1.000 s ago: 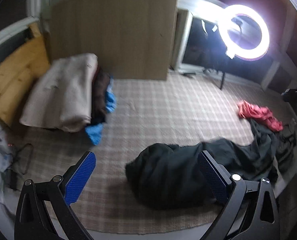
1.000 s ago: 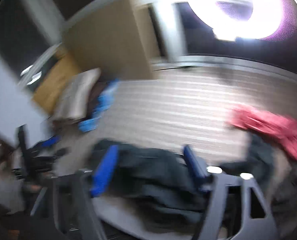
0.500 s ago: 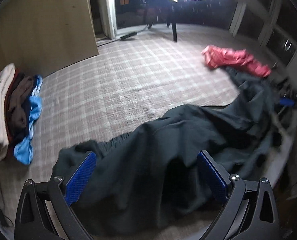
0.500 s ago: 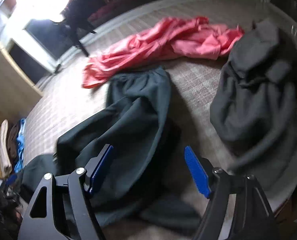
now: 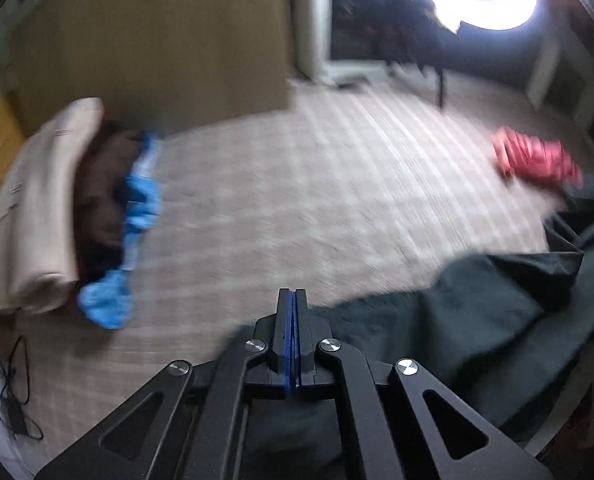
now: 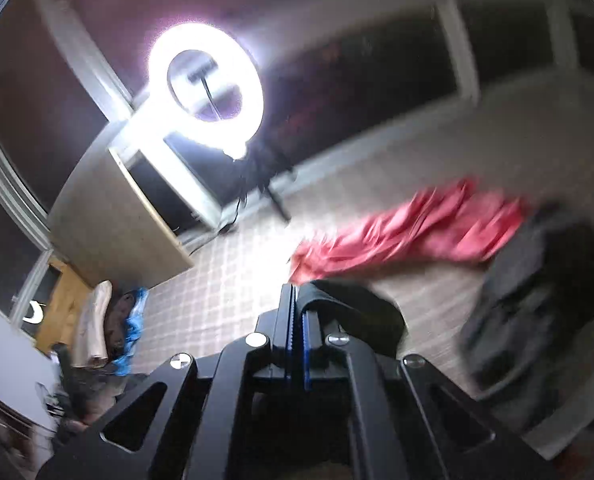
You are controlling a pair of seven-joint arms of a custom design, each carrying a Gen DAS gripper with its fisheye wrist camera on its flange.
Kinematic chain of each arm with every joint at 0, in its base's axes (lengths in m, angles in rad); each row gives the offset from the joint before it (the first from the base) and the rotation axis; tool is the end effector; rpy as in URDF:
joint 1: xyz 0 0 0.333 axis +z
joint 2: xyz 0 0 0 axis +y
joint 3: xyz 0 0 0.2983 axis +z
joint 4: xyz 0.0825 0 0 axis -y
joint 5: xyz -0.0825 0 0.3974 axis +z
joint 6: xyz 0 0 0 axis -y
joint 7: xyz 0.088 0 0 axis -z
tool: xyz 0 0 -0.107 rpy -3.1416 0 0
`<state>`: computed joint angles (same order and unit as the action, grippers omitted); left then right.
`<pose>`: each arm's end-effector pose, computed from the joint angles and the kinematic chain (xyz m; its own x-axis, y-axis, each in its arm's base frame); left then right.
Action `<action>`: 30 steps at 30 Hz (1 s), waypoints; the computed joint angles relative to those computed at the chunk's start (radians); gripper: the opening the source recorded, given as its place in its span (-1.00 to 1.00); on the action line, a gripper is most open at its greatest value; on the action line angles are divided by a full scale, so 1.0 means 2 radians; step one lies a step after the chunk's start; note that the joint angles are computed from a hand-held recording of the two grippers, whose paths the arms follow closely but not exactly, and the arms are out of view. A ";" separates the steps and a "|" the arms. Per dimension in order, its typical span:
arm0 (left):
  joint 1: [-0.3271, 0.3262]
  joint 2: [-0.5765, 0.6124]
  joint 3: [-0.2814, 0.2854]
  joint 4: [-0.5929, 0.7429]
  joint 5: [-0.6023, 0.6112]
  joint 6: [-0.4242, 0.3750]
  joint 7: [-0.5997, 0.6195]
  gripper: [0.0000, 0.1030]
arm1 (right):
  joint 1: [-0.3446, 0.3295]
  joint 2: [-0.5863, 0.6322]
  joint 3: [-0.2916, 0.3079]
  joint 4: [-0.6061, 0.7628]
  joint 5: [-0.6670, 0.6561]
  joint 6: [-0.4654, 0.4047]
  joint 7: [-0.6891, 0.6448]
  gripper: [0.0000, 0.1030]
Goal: Fold clothes
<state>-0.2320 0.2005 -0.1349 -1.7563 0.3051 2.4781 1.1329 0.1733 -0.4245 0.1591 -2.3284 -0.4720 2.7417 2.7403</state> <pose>0.6260 -0.2353 0.4878 -0.1013 -0.9944 -0.0288 -0.8390 0.1010 -0.5347 0.4577 0.1863 0.5725 -0.2651 -0.8873 -0.3774 -0.5608 0.4603 -0.6883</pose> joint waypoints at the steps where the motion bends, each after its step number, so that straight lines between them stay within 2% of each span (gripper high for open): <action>1: 0.005 -0.011 0.003 -0.008 -0.001 -0.002 0.002 -0.88 | -0.009 -0.014 0.015 0.001 -0.017 -0.029 0.009 -0.94; 2: 0.008 -0.021 0.005 -0.020 0.001 -0.002 0.000 -0.67 | -0.014 -0.022 0.025 -0.001 -0.026 -0.057 0.019 -0.94; 3: 0.011 -0.032 0.006 -0.034 0.004 -0.001 -0.002 -0.35 | -0.014 -0.029 0.031 -0.005 -0.029 -0.087 0.028 -0.94; 4: 0.015 -0.042 0.006 -0.047 0.007 -0.001 -0.005 -0.18 | -0.008 -0.034 0.028 -0.015 -0.021 -0.109 0.033 -0.94; 5: 0.019 -0.052 0.006 -0.060 0.011 -0.001 -0.007 0.10 | -0.003 -0.037 0.024 -0.027 -0.016 -0.118 0.039 -0.94; 6: 0.024 -0.061 0.004 -0.073 0.004 -0.003 -0.004 0.15 | 0.002 -0.037 0.022 -0.038 -0.007 -0.132 0.049 -0.94; 7: 0.029 -0.069 0.001 -0.087 -0.007 -0.006 0.002 0.15 | 0.007 -0.035 0.019 -0.049 0.001 -0.141 0.057 -0.94; 10: 0.041 -0.076 -0.005 -0.107 -0.050 -0.017 0.026 0.15 | 0.023 -0.026 0.006 -0.070 0.020 -0.128 0.064 -0.94; 12: 0.047 -0.070 -0.008 -0.107 -0.083 -0.026 0.040 0.15 | 0.041 -0.002 -0.009 -0.063 0.048 -0.114 0.046 -0.87; 13: 0.050 -0.064 -0.009 -0.104 -0.105 -0.031 0.051 0.15 | 0.049 0.013 -0.014 -0.055 0.063 -0.112 0.037 -0.60; 14: 0.051 -0.057 -0.011 -0.100 -0.122 -0.031 0.063 0.16 | 0.054 0.028 -0.015 -0.044 0.073 -0.117 0.030 -0.14; 15: 0.051 -0.048 -0.012 -0.095 -0.138 -0.029 0.075 0.16 | 0.059 0.044 -0.015 -0.033 0.081 -0.118 0.022 0.03; 17: 0.050 -0.031 -0.015 -0.083 -0.163 -0.023 0.094 0.14 | 0.069 0.074 -0.016 -0.014 0.093 -0.103 0.003 0.10; 19: 0.044 -0.013 -0.016 -0.070 -0.167 -0.009 0.100 -0.09 | 0.085 0.113 -0.020 0.020 0.118 -0.088 -0.038 0.10; 20: 0.039 -0.005 -0.016 -0.065 -0.162 0.000 0.099 -0.64 | 0.092 0.134 -0.022 0.040 0.132 -0.081 -0.063 0.10; 21: 0.037 -0.004 -0.017 -0.062 -0.166 0.004 0.104 -0.74 | 0.099 0.161 -0.023 0.067 0.147 -0.072 -0.095 0.12; 23: 0.035 -0.004 -0.020 -0.059 -0.178 0.009 0.120 -0.74 | 0.110 0.224 -0.018 0.139 0.170 -0.072 -0.169 0.33; 25: 0.033 -0.016 -0.021 -0.066 -0.186 0.016 0.132 -0.74 | 0.117 0.288 -0.009 0.218 0.176 -0.098 -0.211 0.33; 30: 0.041 -0.091 -0.016 -0.123 -0.198 0.034 0.139 -0.75 | 0.143 0.425 0.015 0.393 0.185 -0.150 -0.326 0.34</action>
